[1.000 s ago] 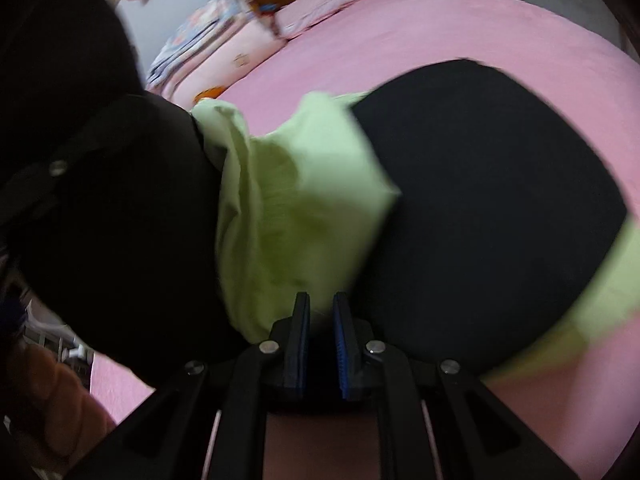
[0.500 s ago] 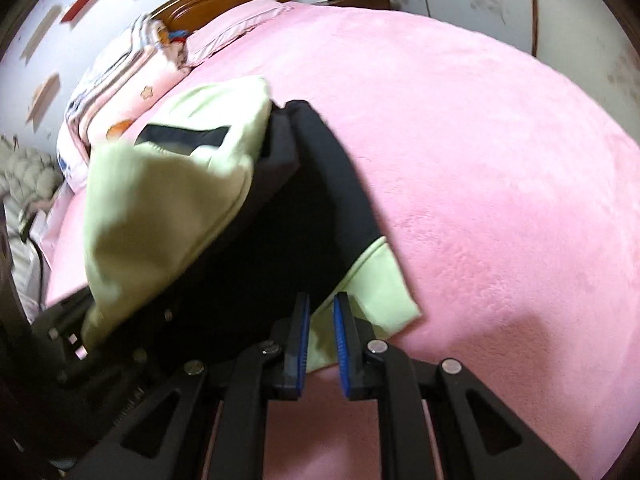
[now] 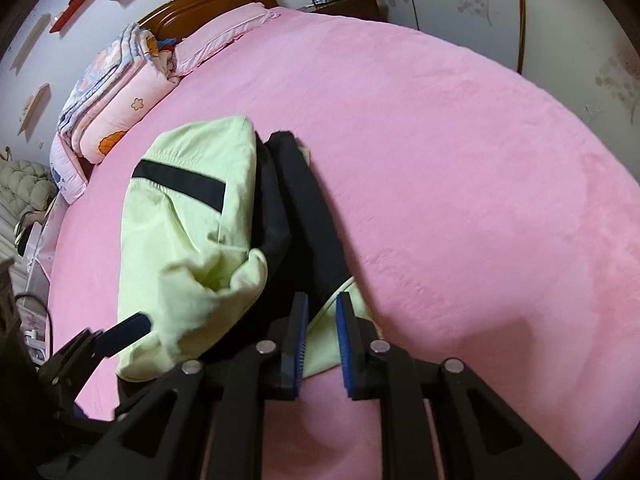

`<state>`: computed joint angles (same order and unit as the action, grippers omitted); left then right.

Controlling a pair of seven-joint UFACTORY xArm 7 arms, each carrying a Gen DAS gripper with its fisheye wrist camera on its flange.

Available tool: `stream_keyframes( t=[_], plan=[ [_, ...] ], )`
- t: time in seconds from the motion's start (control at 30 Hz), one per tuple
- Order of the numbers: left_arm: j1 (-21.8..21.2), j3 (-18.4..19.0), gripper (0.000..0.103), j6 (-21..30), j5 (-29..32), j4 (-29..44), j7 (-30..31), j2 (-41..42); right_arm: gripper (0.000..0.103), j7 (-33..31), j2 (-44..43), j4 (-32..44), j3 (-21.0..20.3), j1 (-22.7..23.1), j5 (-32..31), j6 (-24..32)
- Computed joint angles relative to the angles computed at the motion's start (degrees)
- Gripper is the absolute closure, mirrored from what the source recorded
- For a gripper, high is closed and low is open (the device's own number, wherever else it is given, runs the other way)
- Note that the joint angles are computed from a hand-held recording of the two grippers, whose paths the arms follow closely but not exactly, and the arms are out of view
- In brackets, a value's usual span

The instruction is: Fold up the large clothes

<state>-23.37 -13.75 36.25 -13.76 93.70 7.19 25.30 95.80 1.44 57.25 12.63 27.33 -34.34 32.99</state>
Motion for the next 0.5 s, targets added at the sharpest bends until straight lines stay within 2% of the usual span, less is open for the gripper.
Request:
stream_keyframes(
  t=[0.1,0.2,0.37,0.5],
  plan=[
    [0.4,1.4,0.020,-1.1,0.0,-1.5,-3.7,-2.6,0.063,1.5,-3.4,-1.4,0.3,-0.5,-1.3,-0.3],
    [0.8,4.0,0.020,-0.4,2.2,-0.9,-10.0,-3.3,0.057,-0.1,-4.0,-0.3,0.8,-1.5,-1.1,-1.9],
    [2.3,7.1,0.020,0.4,6.4,-5.1,-20.4,-5.0,0.055,-7.6,-0.6,2.8,1.0,-1.5,5.1,-3.6],
    [4.6,7.5,0.020,0.0,7.2,-8.2,-25.5,-4.6,0.055,-11.7,2.5,4.0,0.5,-0.2,10.4,-4.7]
  ],
)
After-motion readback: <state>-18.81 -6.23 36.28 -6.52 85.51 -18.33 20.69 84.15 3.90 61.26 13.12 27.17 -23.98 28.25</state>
